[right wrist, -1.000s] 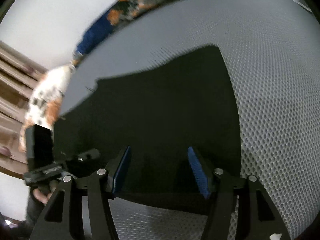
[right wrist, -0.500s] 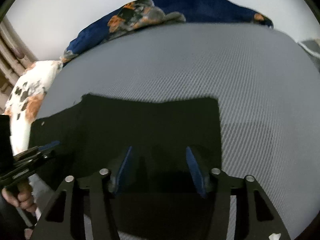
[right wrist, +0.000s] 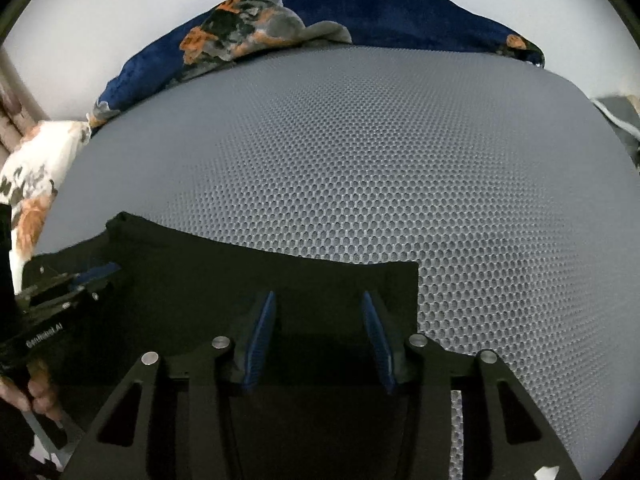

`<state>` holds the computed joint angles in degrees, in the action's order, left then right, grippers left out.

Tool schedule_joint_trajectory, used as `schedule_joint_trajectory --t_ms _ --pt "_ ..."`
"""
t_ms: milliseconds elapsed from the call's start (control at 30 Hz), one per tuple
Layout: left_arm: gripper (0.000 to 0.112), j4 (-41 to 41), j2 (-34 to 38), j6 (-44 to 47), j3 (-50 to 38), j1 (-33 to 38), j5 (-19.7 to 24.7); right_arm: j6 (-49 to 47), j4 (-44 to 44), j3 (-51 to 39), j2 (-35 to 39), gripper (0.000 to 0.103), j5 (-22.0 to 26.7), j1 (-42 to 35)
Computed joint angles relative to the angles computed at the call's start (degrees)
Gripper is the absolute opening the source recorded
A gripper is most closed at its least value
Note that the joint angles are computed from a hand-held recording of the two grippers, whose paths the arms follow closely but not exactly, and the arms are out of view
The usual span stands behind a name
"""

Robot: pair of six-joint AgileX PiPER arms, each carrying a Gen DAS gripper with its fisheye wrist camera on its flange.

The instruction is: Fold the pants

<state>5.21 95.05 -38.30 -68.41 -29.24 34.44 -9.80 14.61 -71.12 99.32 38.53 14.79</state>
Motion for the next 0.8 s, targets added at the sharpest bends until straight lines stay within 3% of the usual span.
schedule_joint_trajectory --t_ms 200,400,600,800 --pt "0.024 2.0 -0.4 -1.1 0.4 -0.8 0.3 -0.9 0.9 0.8 -0.2 0.043 -0.9 0.0" --pt "0.046 2.8 -1.5 -1.0 -0.4 -3.5 3.9 0.8 -1.8 2.7 -2.2 0.043 -3.0 1.5" --pt "0.046 7.8 -5.7 -8.2 3.7 -8.1 4.7 3.5 -5.7 6.4 -7.7 0.043 -4.9 3.5" --pt "0.047 13.0 -9.8 -17.0 8.8 -13.4 5.8 3.1 -4.6 10.8 -12.3 0.045 -3.6 4.9"
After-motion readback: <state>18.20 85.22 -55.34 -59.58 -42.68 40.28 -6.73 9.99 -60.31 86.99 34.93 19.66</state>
